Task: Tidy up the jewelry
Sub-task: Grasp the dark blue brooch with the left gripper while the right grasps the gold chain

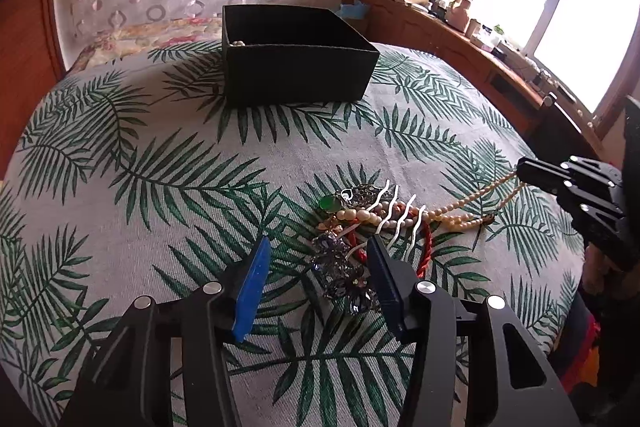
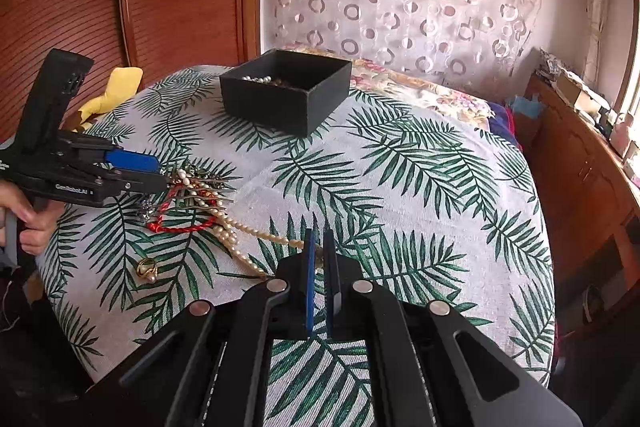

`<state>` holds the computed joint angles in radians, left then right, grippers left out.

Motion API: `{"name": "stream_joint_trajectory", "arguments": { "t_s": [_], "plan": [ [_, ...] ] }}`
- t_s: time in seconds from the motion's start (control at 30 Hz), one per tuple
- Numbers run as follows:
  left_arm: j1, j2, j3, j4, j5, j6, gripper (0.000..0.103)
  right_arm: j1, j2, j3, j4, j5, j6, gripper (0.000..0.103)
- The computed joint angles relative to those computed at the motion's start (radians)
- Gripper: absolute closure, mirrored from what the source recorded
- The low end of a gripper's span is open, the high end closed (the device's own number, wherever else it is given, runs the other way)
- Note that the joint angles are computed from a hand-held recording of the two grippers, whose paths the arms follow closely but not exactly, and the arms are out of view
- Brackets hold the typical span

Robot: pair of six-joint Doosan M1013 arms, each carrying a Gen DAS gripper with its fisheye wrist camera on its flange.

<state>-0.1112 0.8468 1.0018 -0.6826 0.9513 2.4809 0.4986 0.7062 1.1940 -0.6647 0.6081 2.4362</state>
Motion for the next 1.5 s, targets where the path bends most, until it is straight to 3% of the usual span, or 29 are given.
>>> {"name": "stream_joint_trajectory", "arguments": {
  "t_s": [0.1,0.27,0.73,1.1,1.5],
  "plan": [
    [0.0,0.002,-0.005,-0.014,0.034,0.014,0.078,0.001,-0.004,0.006,-0.007,-0.01,0.007,0.098],
    [-0.005,-0.012,0.009,0.024,0.021,0.038,0.081,0.006,-0.009,0.01,-0.093,-0.007,0.083,0.098],
    [0.01,-0.035,0.002,0.101,0.021,0.095,0.081,0.011,-0.032,0.006,-0.321,-0.002,0.263,0.099],
    [0.037,-0.049,-0.004,0.004,-0.055,0.097,0.081,0.017,-0.025,-0.05,-0.306,-0.016,0.184,0.099],
    [0.027,-0.069,-0.003,-0.094,-0.13,0.144,0.081,0.01,-0.012,-0.138,-0.29,-0.017,0.084,0.099]
  ]
}}
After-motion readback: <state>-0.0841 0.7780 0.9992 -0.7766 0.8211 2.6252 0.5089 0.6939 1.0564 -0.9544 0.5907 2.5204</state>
